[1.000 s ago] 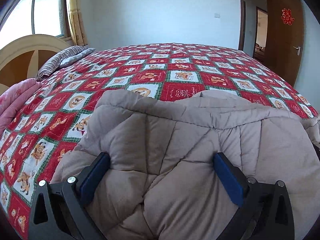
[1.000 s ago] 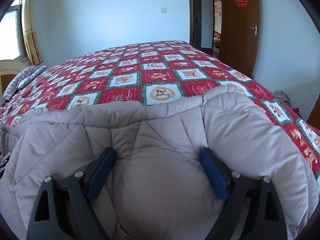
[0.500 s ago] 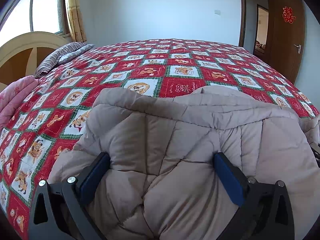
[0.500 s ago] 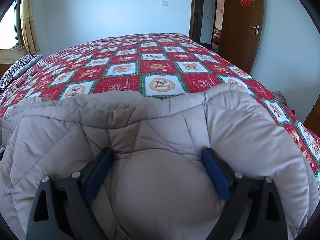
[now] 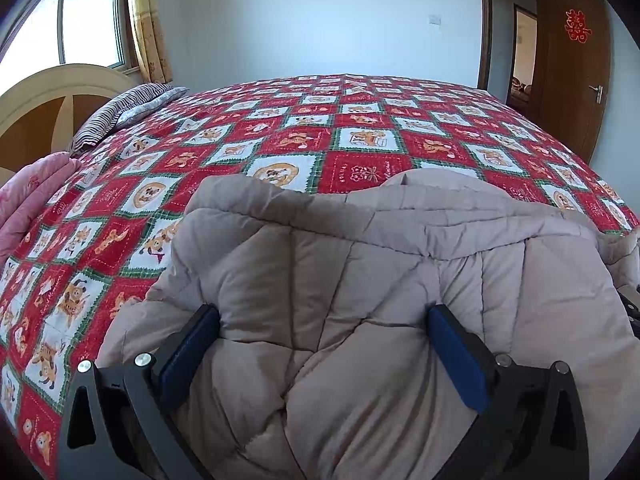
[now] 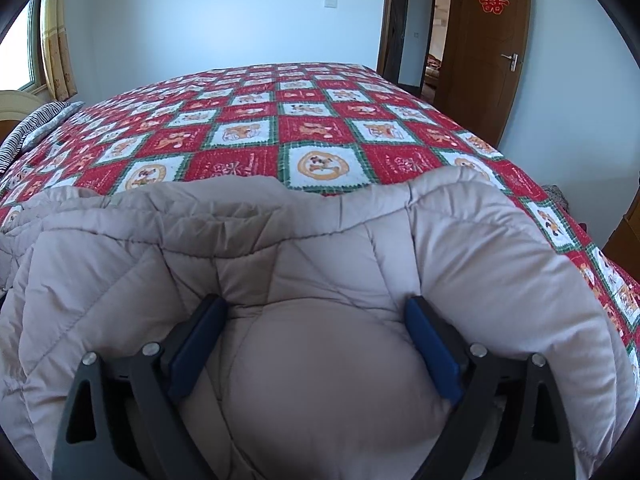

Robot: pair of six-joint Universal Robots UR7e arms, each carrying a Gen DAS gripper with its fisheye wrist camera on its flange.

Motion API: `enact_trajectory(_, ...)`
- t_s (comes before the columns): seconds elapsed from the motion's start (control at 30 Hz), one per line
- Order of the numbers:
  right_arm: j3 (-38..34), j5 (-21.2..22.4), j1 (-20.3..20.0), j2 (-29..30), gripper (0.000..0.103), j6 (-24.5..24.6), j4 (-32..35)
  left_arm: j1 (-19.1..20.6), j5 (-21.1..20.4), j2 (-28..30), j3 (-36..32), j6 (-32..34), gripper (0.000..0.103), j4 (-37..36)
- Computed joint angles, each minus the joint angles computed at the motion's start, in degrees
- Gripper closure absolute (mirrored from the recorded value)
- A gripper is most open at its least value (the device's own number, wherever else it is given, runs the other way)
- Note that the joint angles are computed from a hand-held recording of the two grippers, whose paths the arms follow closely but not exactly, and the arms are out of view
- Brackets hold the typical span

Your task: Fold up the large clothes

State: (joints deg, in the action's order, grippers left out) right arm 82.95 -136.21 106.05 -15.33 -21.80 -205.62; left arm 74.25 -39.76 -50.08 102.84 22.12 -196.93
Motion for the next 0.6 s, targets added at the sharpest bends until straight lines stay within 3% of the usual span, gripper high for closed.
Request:
enact_trajectory(0.1,-0.1,-0.3,0.0,0.0,0.009,-0.1,0.4,0.1,-0.2,-0.4,-0.3,-1.1,0.001,2.4)
enact_trajectory(0.23,0.7,0.5,0.0,-0.7,0.009,0.2,0.7,-0.9,1.0,-5.0,1.2,-4.9,0.001,14.4)
enact_trajectory(0.3,2.6,2.2,-0.1,-1.9,0.009,0.4,-0.6,-2.9,4.3,-7.7,5.6,-2.4,0.001,9.6)
enact_trajectory(0.43,10.3,4.3,1.8,-5.6,0.009,1.7,-5.6,-6.3,8.4,-13.3,16.5,6.8,0.001,-10.0)
enact_trajectory(0.5,14.8,6.3,3.5,-6.8,0.008,-0.1,-10.9,-6.3,8.0,-17.8,21.8,3.9,0.001,-12.3)
enact_trajectory(0.6,19.4,8.2,5.9,-6.9,0.005,-1.9,-16.0,-4.4,7.3,-22.9,26.6,-5.6,0.001,-9.2)
